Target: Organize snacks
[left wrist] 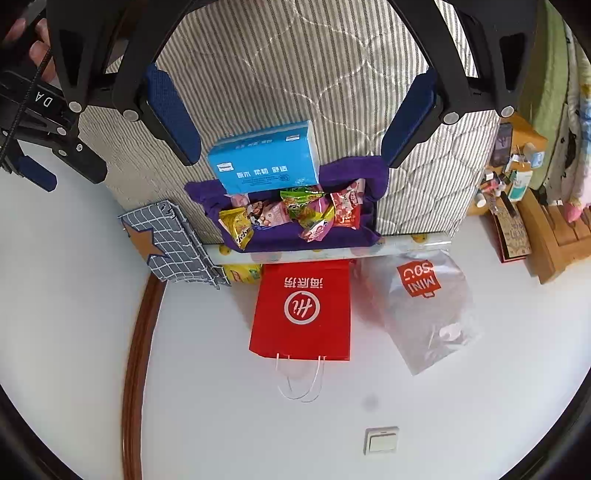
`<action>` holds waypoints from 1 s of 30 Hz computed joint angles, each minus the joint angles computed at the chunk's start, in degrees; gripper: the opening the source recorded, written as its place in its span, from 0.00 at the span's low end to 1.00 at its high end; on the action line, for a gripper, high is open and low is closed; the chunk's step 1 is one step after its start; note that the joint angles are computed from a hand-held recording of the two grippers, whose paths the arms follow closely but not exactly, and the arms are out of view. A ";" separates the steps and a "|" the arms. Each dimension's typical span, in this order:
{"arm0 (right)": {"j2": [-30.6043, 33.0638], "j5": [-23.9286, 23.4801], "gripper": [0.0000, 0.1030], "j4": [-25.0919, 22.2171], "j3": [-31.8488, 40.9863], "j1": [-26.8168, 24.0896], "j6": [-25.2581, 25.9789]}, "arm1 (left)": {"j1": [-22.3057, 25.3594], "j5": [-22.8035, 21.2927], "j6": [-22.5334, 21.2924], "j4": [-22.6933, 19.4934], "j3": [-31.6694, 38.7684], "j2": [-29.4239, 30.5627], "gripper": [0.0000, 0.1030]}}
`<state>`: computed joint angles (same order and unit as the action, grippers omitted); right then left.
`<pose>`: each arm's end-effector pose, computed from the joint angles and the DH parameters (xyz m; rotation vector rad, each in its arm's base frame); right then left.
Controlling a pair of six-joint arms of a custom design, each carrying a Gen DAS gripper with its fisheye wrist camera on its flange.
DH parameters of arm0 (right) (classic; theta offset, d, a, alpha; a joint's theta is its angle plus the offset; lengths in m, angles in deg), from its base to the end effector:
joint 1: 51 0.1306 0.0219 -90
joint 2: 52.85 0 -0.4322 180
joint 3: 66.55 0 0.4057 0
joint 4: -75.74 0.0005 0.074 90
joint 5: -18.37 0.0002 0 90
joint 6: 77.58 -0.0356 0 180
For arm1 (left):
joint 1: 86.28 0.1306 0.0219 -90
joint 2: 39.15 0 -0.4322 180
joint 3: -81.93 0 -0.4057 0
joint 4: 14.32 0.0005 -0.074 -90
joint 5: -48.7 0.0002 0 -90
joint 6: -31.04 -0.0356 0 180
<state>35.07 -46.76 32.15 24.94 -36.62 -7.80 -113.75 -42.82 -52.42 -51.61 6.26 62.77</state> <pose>0.4808 0.1073 0.5193 0.3358 2.1723 -0.1573 0.5381 -0.2793 0.5077 0.3839 2.1621 -0.3073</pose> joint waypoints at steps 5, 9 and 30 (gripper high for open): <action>-0.11 0.15 0.98 -0.01 0.03 0.04 -0.01 | -0.02 -0.06 0.09 -0.04 -0.31 -0.24 0.95; -0.16 0.55 0.98 -0.12 0.11 0.18 0.07 | 0.14 0.25 0.51 0.12 -0.50 -0.37 0.95; -0.82 0.69 0.98 0.62 -0.47 0.32 -0.06 | 0.10 0.29 0.41 0.19 -0.88 -0.74 0.95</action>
<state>34.26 -46.07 32.77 24.47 -36.29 -7.86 -113.66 -42.53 -52.02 -51.42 5.38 62.03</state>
